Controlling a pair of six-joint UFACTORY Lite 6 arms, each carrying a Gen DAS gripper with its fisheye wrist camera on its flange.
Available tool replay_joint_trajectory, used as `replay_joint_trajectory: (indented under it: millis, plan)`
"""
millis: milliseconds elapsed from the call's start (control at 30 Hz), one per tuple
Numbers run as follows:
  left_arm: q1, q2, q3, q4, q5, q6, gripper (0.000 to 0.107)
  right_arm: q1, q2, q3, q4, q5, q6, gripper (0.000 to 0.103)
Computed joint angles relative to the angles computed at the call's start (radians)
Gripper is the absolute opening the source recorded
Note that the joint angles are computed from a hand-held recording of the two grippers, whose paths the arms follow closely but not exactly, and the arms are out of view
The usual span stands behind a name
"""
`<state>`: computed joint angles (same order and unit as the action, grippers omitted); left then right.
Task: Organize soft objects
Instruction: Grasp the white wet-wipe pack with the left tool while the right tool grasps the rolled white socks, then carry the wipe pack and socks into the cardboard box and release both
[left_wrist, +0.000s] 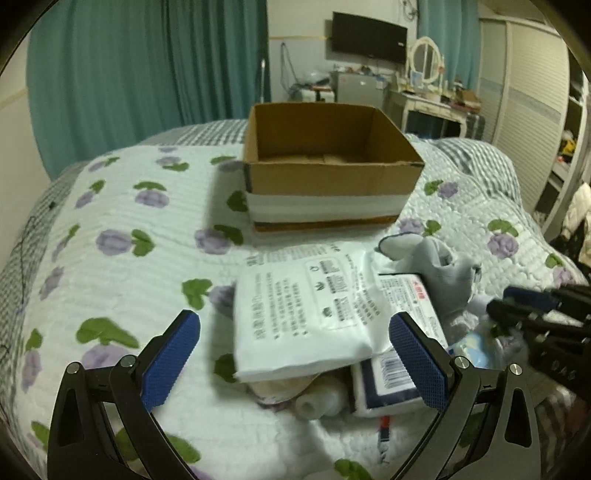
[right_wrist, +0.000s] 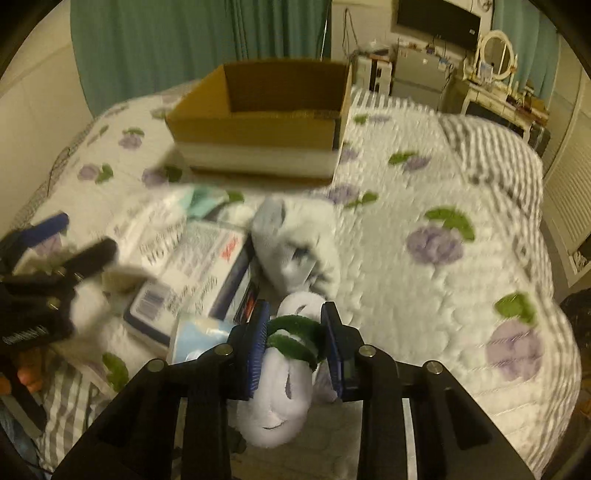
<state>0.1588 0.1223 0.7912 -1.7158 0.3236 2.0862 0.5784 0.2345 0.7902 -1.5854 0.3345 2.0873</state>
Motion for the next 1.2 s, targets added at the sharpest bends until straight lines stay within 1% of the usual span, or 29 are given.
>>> replay_joint_trajectory:
  millis: [67,100,133,167,200,233,267,300,367,400,467,500,633,667,700,733,833,867,900,1000,1033,1067,1100,1133,1167,1200]
  plan:
    - [-0.022,0.049,0.037,0.019,-0.018,-0.027,0.103,0.0,-0.017,0.001,-0.012,0.017,-0.005,0.027]
    - [-0.03,0.078,0.059,0.041,-0.027,-0.054,0.101,-0.004,-0.014,0.009,-0.013,0.018,-0.012,0.026]
    - [-0.033,0.104,0.08,0.086,-0.023,-0.101,0.093,-0.005,-0.017,0.007,-0.031,0.017,0.005,0.026]
    - [-0.033,0.131,0.1,0.122,-0.013,-0.139,0.088,-0.012,-0.015,0.008,-0.052,0.009,0.018,0.025]
    - [-0.035,0.146,0.108,0.117,-0.013,-0.135,0.086,-0.015,-0.018,0.002,-0.087,0.002,0.049,0.025]
    - [-0.036,0.156,0.112,0.099,-0.012,-0.112,0.08,-0.017,-0.018,0.0,-0.116,-0.005,0.074,0.025]
    - [-0.035,0.161,0.116,0.117,-0.004,-0.127,0.074,-0.022,-0.018,-0.004,-0.141,-0.011,0.094,0.025]
    - [-0.03,0.166,0.122,0.147,0.008,-0.156,0.071,-0.025,-0.019,-0.005,-0.164,-0.017,0.113,0.024]
    - [-0.019,0.169,0.127,0.196,0.031,-0.195,0.048,-0.026,-0.023,-0.011,-0.199,-0.019,0.147,0.021]
    - [-0.016,0.164,0.122,0.196,0.038,-0.188,0.043,-0.024,-0.027,-0.017,-0.214,-0.017,0.165,0.021]
    - [-0.014,0.148,0.107,0.189,0.043,-0.168,0.027,-0.016,-0.037,-0.027,-0.22,-0.006,0.176,0.02]
    - [-0.012,0.135,0.098,0.181,0.044,-0.158,0.023,-0.009,-0.042,-0.03,-0.212,0.002,0.173,0.019]
    - [-0.002,0.096,0.076,0.189,0.052,-0.166,0.018,0.018,-0.074,-0.037,-0.149,0.029,0.116,0.016]
    - [0.005,0.086,0.074,0.209,0.058,-0.184,0.017,0.02,-0.08,-0.04,-0.147,0.031,0.113,0.013]
    - [0.01,0.073,0.068,0.217,0.063,-0.187,0.016,0.022,-0.085,-0.043,-0.138,0.032,0.105,0.01]
    - [0.018,0.053,0.056,0.212,0.067,-0.18,0.016,0.025,-0.091,-0.046,-0.121,0.034,0.09,0.01]
    - [0.038,0.008,0.038,0.219,0.077,-0.18,0.016,0.022,-0.148,-0.091,-0.162,0.032,0.148,0.008]
    - [0.042,-0.002,0.038,0.23,0.081,-0.187,0.016,0.021,-0.17,-0.106,-0.166,0.032,0.155,0.003]
    - [0.045,-0.014,0.038,0.244,0.085,-0.198,0.016,0.027,-0.196,-0.12,-0.157,0.046,0.15,0.002]
    - [0.055,-0.048,0.038,0.28,0.106,-0.23,0.016,0.02,-0.248,-0.14,-0.13,0.035,0.117,0.002]
    - [0.051,-0.058,0.034,0.275,0.103,-0.227,0.016,0.009,-0.261,-0.14,-0.105,0.013,0.085,0.002]
    - [0.051,-0.069,0.028,0.271,0.102,-0.218,0.016,-0.001,-0.26,-0.129,-0.043,-0.012,0.01,0.002]
    - [0.05,-0.077,0.022,0.263,0.101,-0.205,0.016,0.0,-0.253,-0.117,0.037,-0.016,-0.074,0.002]
    - [0.051,-0.082,0.016,0.254,0.1,-0.191,0.016,0.013,-0.243,-0.108,0.095,0.011,-0.116,0.003]
    - [0.053,-0.082,0.013,0.248,0.102,-0.18,0.016,0.017,-0.236,-0.108,0.121,0.018,-0.127,0.014]
    - [0.058,-0.079,0.011,0.249,0.108,-0.175,0.016,0.017,-0.221,-0.106,0.147,0.012,-0.139,0.039]
